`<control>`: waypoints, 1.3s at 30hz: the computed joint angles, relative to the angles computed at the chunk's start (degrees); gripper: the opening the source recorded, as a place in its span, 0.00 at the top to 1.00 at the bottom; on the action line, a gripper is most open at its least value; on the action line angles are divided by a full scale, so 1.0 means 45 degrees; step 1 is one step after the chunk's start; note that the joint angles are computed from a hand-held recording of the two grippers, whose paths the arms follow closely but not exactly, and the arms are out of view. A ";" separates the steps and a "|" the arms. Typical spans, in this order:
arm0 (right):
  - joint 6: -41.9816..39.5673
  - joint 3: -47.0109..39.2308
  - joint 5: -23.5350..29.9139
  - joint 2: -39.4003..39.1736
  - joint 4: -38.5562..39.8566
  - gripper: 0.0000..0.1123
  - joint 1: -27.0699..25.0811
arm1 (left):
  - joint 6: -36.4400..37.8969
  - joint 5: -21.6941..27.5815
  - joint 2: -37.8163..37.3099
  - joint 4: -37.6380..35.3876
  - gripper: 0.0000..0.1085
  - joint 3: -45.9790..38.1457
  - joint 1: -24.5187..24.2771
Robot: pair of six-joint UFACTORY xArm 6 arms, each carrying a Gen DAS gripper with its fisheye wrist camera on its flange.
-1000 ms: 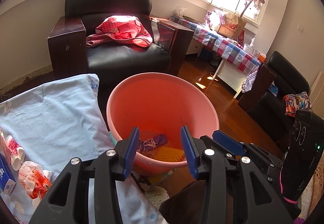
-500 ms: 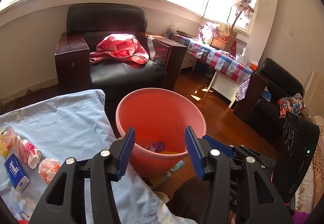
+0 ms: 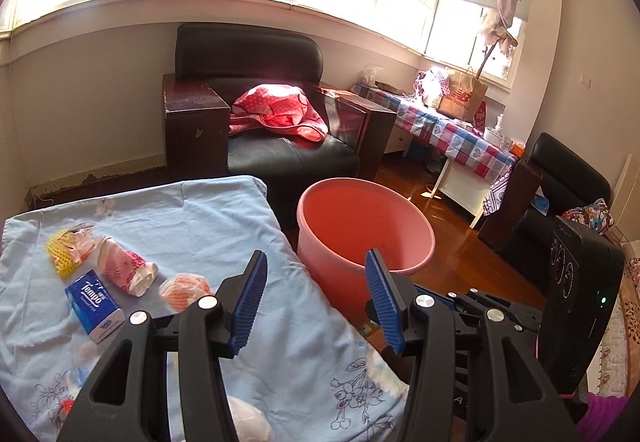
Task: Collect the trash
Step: 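Move back to the table and grasp the red plastic packet with the left tool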
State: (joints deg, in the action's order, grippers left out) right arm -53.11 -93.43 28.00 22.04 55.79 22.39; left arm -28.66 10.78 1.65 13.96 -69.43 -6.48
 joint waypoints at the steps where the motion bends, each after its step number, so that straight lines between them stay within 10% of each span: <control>1: -0.0119 0.0171 0.0074 -0.0136 0.0111 0.71 0.0066 | -0.0446 -0.0078 -0.0390 0.0517 0.53 0.0449 0.0144; 17: -0.1449 0.1647 0.1896 -0.1261 0.0419 0.62 0.0875 | -0.4808 0.0896 -0.5882 0.5060 0.50 0.6042 0.2495; 39: -0.1618 0.2560 0.2151 -0.1742 -0.0162 0.62 0.1052 | -0.1836 0.2250 -0.6183 0.0457 0.50 0.7830 0.2974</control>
